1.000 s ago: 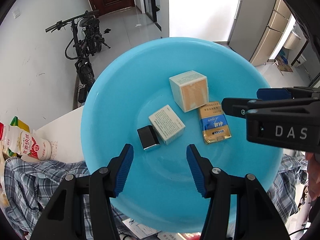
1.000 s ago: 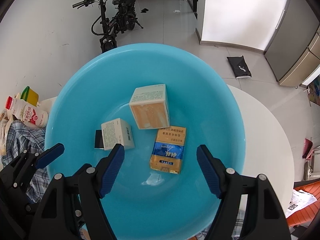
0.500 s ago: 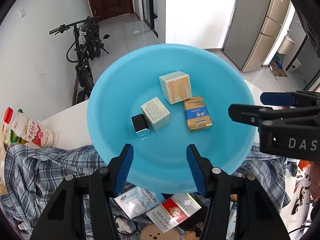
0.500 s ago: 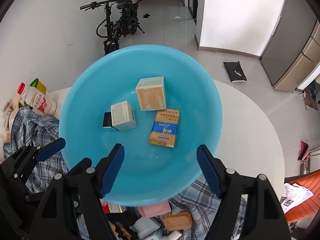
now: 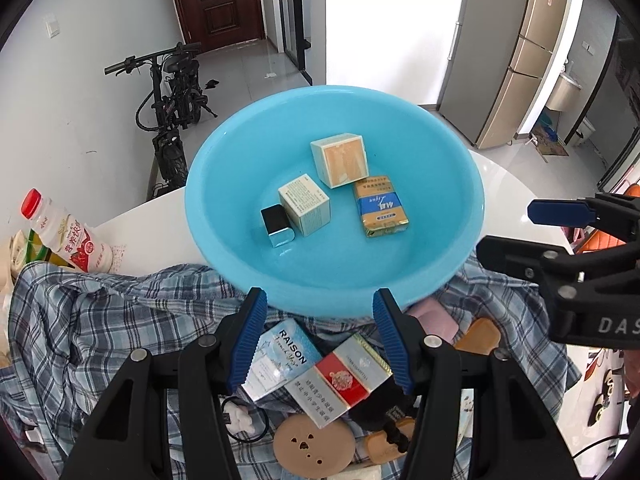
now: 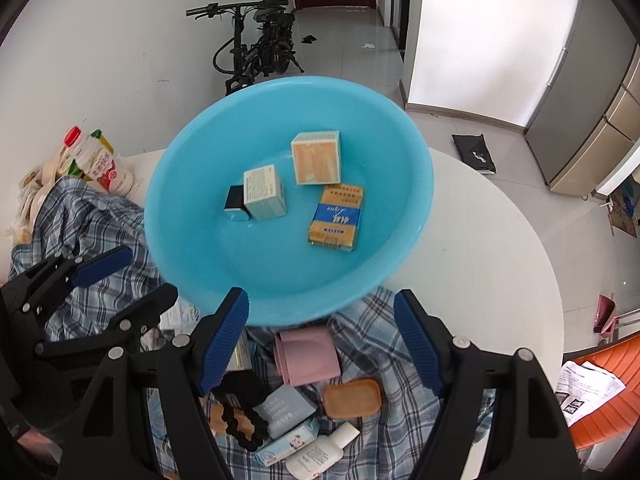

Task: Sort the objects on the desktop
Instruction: 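Withdraw both open tools from the basin back over the shirt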

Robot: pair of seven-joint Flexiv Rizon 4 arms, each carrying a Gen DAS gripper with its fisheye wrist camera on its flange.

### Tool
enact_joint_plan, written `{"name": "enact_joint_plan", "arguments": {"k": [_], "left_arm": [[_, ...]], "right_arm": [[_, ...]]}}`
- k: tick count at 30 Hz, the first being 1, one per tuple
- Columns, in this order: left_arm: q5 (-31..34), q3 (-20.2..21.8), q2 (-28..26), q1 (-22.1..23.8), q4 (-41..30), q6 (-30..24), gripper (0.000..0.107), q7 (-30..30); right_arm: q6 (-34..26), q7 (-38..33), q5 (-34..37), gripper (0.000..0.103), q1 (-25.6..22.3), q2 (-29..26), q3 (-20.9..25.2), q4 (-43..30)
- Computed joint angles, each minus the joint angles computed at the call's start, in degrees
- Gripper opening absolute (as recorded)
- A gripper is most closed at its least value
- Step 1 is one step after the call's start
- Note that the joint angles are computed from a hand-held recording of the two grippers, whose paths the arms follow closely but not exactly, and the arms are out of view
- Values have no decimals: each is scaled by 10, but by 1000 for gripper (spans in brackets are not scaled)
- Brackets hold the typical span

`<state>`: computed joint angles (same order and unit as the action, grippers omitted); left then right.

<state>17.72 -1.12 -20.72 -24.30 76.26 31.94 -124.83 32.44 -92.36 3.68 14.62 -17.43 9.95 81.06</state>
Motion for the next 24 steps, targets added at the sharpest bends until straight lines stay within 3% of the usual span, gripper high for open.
{"name": "enact_joint_plan", "arguments": {"k": [4, 12, 17, 24], "left_arm": [[-8, -2, 23, 3, 43, 38, 58, -5], [42, -5, 56, -10, 87, 51, 58, -40], [38, -16, 80, -4, 123, 83, 58, -42], [60, -28, 102, -9, 145, 102, 58, -56]], "right_arm": [[-1, -37, 56, 75, -18, 20, 14, 20], [60, -64, 45, 75, -9, 64, 14, 101], [22, -111, 117, 75, -24, 85, 18, 107], [80, -146, 129, 75, -17, 128, 14, 169]]}}
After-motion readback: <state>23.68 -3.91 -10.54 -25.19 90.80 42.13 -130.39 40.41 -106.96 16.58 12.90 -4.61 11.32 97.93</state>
